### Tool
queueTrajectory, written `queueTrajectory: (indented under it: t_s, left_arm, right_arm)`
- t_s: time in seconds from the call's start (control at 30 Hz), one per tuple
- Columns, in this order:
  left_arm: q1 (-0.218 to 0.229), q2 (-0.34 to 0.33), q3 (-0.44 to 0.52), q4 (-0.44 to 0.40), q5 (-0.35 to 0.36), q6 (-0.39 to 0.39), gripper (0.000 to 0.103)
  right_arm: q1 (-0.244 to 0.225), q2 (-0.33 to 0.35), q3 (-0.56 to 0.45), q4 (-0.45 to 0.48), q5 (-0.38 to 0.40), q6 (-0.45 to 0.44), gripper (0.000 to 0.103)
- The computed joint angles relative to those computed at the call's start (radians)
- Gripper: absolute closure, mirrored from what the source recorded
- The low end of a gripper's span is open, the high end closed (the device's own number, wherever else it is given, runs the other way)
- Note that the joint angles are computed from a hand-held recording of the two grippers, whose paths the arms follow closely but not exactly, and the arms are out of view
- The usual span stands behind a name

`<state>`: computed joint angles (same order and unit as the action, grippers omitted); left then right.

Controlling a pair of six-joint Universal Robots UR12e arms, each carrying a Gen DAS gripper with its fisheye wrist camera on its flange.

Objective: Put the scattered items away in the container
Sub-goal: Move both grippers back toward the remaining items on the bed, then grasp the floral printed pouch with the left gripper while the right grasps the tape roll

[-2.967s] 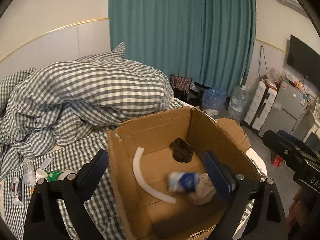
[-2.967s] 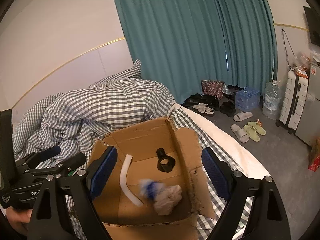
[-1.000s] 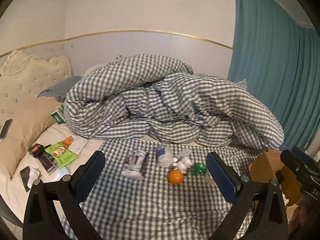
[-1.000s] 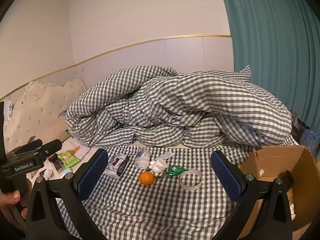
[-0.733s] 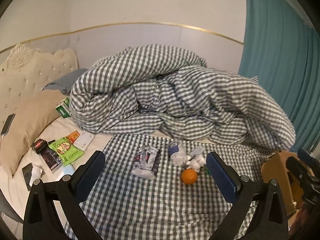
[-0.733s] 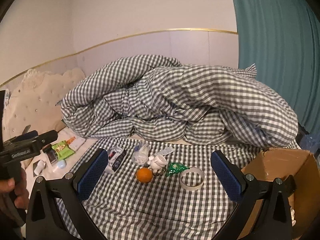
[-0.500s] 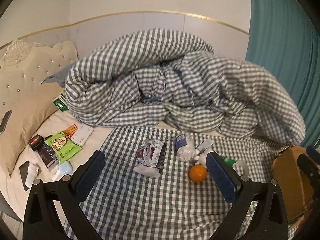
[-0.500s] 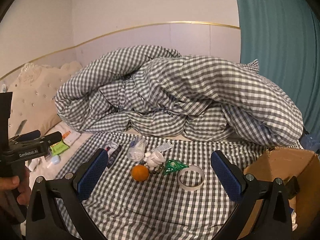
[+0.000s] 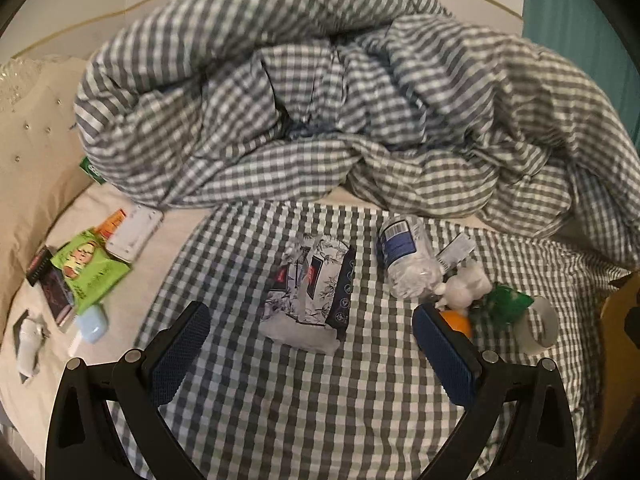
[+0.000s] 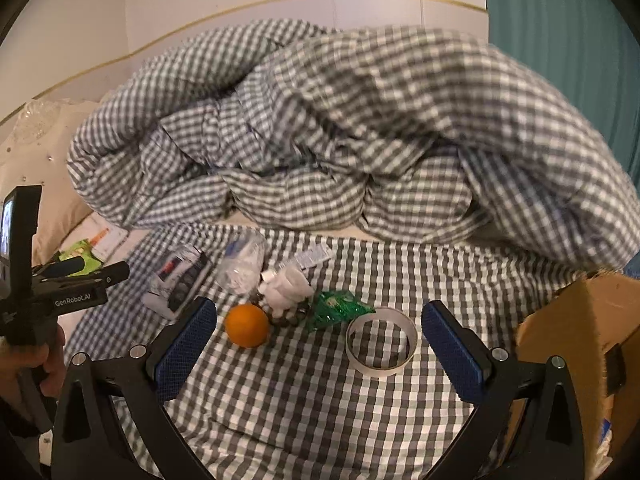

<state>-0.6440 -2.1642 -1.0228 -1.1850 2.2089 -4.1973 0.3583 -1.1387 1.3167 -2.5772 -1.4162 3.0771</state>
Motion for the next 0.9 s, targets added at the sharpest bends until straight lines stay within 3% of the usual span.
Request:
queueTrajectory:
  t_s: [0.57,0.83,0.9]
  left_arm:
    - [0.074,-0.069,-0.008,-0.024,-0.139,0.049,0.000]
    - [0.085,-0.070,-0.043,-0.005,-0.181,0.017,0.000]
    - [0.086,-0.065,-0.058,0.011,-0.188,0.010,0.004]
  right_arm:
    - [0.006,0.101,-0.081,0.123,-0.024,-0.032,0.000]
    - [0.005,0.128,-0.104,0.174,-0.024,-0.054,0.001]
    - [0.005,0.136,-0.111,0.188,-0.030,-0.060,0.001]
